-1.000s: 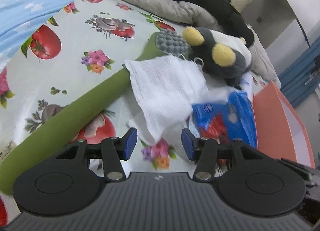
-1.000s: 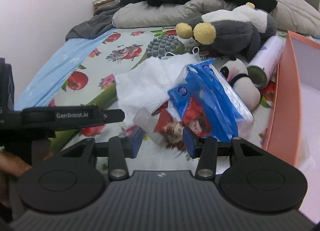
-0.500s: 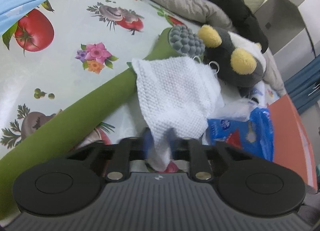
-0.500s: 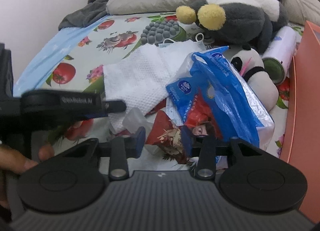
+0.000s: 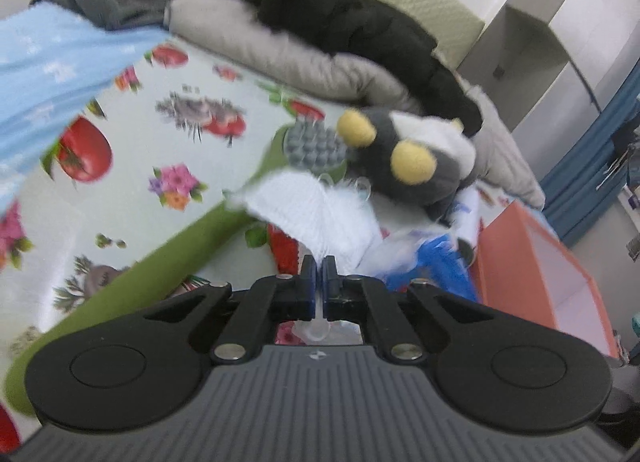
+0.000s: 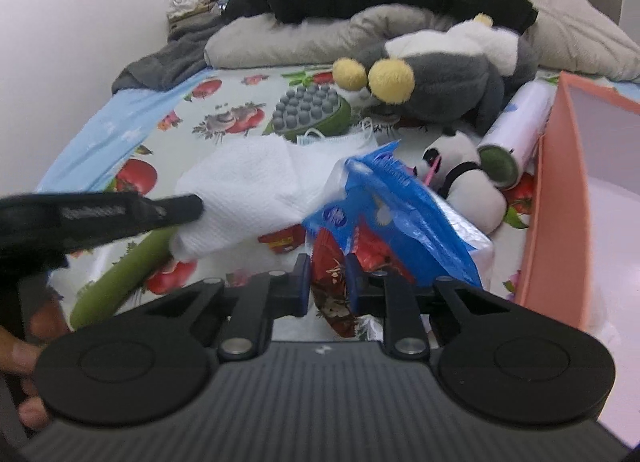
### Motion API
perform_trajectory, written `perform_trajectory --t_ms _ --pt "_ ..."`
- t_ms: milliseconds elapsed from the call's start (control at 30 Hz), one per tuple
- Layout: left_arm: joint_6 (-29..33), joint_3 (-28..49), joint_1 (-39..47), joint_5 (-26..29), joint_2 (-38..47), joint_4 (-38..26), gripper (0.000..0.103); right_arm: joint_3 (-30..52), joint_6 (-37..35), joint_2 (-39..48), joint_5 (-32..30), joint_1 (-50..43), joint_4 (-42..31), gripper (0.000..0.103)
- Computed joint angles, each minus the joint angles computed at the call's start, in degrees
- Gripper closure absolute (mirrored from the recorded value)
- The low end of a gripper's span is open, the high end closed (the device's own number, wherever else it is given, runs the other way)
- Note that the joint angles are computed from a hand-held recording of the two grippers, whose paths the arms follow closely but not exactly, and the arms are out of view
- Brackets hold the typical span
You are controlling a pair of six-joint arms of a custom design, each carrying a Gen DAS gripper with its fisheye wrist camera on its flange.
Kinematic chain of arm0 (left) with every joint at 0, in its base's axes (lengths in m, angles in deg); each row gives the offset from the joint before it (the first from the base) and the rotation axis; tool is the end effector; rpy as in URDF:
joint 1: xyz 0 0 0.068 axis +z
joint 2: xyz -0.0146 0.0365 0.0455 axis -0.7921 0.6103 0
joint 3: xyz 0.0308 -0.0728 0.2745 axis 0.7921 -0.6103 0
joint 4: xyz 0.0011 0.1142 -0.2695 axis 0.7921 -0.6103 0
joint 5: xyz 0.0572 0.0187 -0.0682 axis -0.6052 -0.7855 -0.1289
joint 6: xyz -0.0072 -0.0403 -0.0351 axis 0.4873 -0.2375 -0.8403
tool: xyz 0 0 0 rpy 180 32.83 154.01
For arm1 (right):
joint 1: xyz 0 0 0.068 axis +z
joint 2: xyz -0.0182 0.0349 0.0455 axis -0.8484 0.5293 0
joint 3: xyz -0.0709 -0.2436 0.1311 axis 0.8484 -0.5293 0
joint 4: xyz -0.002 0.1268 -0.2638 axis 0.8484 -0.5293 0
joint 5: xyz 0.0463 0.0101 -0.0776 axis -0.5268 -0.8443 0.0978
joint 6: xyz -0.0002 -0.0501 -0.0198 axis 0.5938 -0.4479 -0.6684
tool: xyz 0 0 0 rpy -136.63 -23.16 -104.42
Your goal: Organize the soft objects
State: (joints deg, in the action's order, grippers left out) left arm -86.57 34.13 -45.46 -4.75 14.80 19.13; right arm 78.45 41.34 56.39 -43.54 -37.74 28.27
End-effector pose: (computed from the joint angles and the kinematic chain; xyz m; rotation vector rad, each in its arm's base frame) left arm 0.3033 0.0203 0.0911 -0.1108 2.3031 -0.5861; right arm 0.2530 0.0908 0.1072 -0.0324 2.3698 0.2278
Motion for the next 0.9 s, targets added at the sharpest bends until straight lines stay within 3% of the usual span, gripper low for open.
perform_trajectory --t_ms 233,567,700,900 --pt "1.92 -7.93 5.04 4.38 -17.5 -6.31 0.1 -4.87 2.57 -11.98 4.64 4.16 -5.88 0.083" --pt "11.72 -15.31 13.86 9.77 -36.31 -28.8 0.1 -9.28 7.91 -22.98 13.41 14.16 -15.79 0.083" --pt "17.41 -17.4 17.69 10.06 -39.66 -36.0 0.1 -9.81 7.58 -20.57 20.22 19.01 -16.9 0.083" --pt "23.69 -19.89 17.9 8.42 -39.19 -39.45 0.099 -12.61 5.36 -12.4 24.07 21.09 -8.73 0.083"
